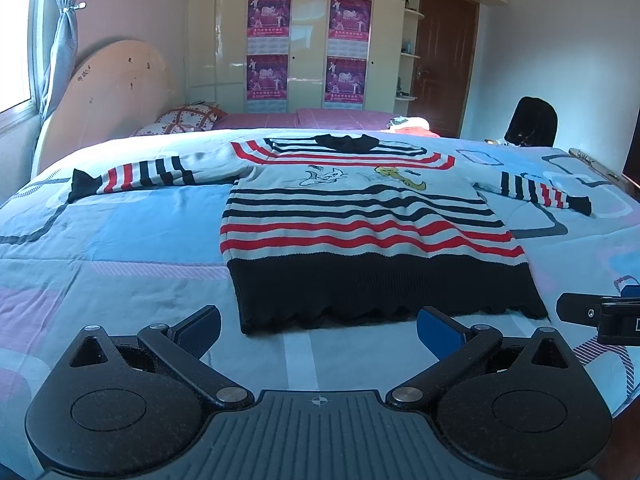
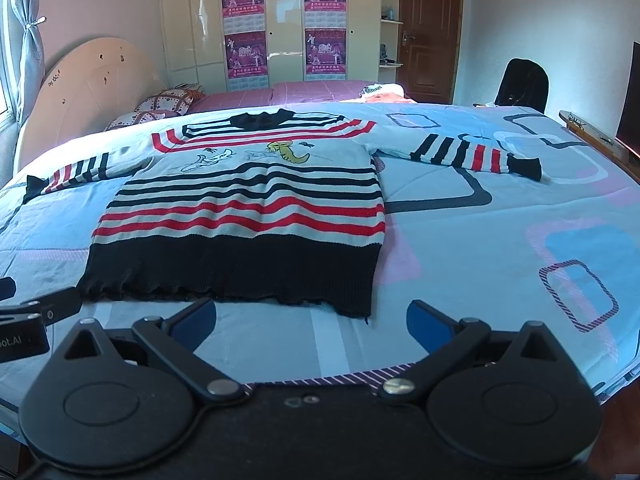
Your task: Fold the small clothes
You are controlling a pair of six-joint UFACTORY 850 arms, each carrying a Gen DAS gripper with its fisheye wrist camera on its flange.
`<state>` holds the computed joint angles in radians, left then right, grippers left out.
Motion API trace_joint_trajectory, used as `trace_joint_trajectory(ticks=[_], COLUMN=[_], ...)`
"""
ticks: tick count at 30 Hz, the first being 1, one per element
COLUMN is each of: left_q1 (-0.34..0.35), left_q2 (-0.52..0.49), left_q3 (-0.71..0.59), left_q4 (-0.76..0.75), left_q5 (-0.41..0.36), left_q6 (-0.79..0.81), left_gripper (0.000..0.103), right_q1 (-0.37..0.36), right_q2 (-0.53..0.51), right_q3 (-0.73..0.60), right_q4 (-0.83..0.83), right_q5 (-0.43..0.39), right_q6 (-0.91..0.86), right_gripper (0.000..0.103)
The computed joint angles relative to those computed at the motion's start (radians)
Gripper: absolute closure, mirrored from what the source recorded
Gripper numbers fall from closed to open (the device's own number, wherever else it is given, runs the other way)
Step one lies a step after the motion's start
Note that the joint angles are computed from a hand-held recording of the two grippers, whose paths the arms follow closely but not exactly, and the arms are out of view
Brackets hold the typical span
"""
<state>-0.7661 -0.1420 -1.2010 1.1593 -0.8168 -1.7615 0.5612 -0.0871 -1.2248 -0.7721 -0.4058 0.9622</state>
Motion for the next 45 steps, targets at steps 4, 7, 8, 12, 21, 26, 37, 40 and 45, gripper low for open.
trace_joint_trajectory(ticks=[4, 7, 8, 12, 21, 26, 37, 40, 45], left_q1=[-0.001, 0.000, -0.001, 0.000, 0.006, 0.009, 0.014, 0.016, 0.022], left_q2=[0.003, 0.002, 0.002, 0.002, 0.005, 0.004, 0.002, 0.002, -0.002], left_q3=[0.004, 0.003, 0.003, 0.004, 0.008, 0.008, 0.004, 0.003, -0.003], left_q4=[0.004, 0.004, 0.005, 0.004, 0.002, 0.005, 0.002, 0.004, 0.006], left_q5=[0.000, -0.002, -0.005, -0.007, 0.000, 0.002, 0.002, 0.002, 0.009], left_q6=[-0.004, -0.003, -0.006, -0.005, 0.001, 0.002, 0.010, 0.009, 0.015], left_gripper=[0.000, 0.000, 0.000, 0.000, 0.000, 0.000, 0.000, 0.000, 0.000], right_q1=[0.002, 0.001, 0.002, 0.003, 0.007, 0.006, 0.012, 0.013, 0.016], right_q2=[0.000, 0.001, 0.000, -0.001, -0.005, -0.004, -0.019, -0.020, -0.028], right_q3=[0.000, 0.001, 0.001, 0.000, -0.006, -0.004, -0.020, -0.023, -0.033], right_q4=[-0.002, -0.001, -0.005, -0.004, -0.002, -0.002, -0.003, -0.007, -0.008], right_q5=[-0.002, 0.001, 0.001, 0.000, -0.005, -0.003, -0.009, -0.010, -0.009], right_q6=[0.003, 0.000, 0.003, 0.003, 0.001, 0.001, -0.002, 0.000, -0.004], right_gripper=[0.001, 0.001, 0.001, 0.001, 0.001, 0.001, 0.001, 0.001, 0.001])
